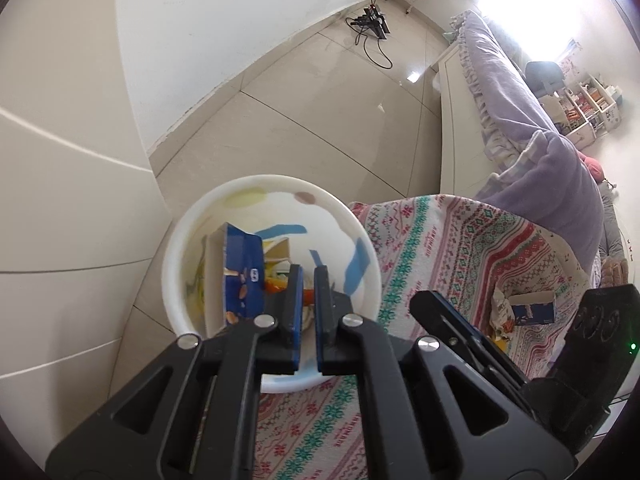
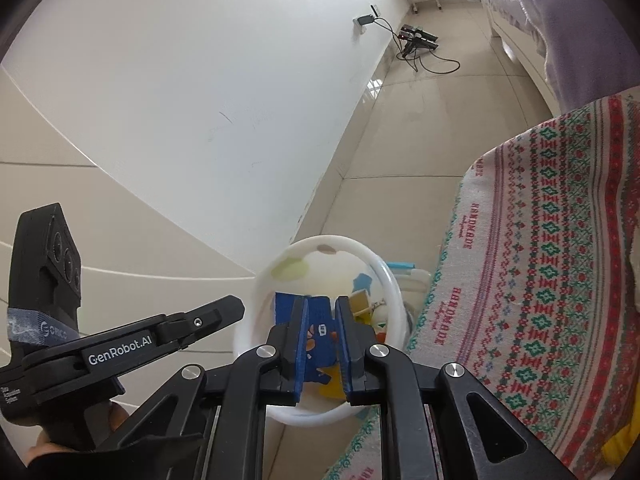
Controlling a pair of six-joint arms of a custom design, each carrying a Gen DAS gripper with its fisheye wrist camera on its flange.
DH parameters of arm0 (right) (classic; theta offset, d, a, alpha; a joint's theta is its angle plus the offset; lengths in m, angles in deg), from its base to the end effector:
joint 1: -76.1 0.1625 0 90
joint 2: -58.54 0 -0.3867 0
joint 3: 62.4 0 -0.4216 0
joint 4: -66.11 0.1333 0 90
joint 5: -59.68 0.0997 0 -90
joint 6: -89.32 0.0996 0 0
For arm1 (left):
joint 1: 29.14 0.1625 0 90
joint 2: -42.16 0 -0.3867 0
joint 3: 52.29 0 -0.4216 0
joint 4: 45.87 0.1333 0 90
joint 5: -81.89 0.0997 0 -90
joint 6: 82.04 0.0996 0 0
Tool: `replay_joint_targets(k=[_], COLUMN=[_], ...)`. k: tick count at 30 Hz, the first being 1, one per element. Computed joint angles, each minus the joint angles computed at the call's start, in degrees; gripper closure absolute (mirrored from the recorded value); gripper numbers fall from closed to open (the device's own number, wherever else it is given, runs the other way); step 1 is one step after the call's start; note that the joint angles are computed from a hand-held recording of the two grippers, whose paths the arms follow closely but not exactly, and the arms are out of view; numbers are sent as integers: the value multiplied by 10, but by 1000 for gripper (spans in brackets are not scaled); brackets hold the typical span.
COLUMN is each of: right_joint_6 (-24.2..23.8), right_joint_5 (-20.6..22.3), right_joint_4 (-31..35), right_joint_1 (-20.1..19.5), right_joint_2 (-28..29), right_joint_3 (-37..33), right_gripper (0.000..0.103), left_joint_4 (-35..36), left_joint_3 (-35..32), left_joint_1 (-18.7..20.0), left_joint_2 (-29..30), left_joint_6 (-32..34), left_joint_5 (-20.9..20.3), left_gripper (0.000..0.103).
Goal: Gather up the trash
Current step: 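Grasp the yellow wrapper with the left tool while the right tool grasps the snack pouch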
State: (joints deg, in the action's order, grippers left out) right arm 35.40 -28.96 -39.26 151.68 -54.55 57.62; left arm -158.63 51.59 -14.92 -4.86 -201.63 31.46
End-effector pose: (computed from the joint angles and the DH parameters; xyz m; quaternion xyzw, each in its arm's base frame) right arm 0.0367 -0.4019 0.3835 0.3378 -0.9383 0.0675 0.0315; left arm -0.4689 -0.3218 -0.0271 -0.2435 0.8717 -0.3576 0.2301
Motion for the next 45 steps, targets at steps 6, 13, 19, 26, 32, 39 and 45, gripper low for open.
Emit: replay_joint_targets(k=[6, 13, 19, 26, 32, 39, 45], right_joint_6=[-24, -11, -24, -16, -27, -13, 1], right_joint_5=[13, -9, 1, -8, -58, -69, -63], right_joint_4=[45, 36, 62, 61, 57, 64, 64], right_joint_1=[-23, -58, -104, -152, -175, -191, -196], right_joint_2=[-7, -5, 19, 67, 94, 120, 136], right_joint_3=[-67, -152, -239, -325, -350, -380, -405], right_gripper=[85, 71, 68, 65, 62, 61, 60], left_joint_4=[-37, -93, -178, -176, -116, 3, -30], left_joint_3=[-51, -128, -186, -287, -425, -576, -569], left_joint_1=[5, 6, 21, 35, 48, 64, 65], left_joint_2=[49, 124, 190, 272, 365, 458, 457], left_joint_6=[58, 133, 207, 261, 328, 361, 365], left_joint_5=[1, -1, -33, -74, -113, -132, -131], left_gripper=[98, 80, 57, 52, 47, 48, 83])
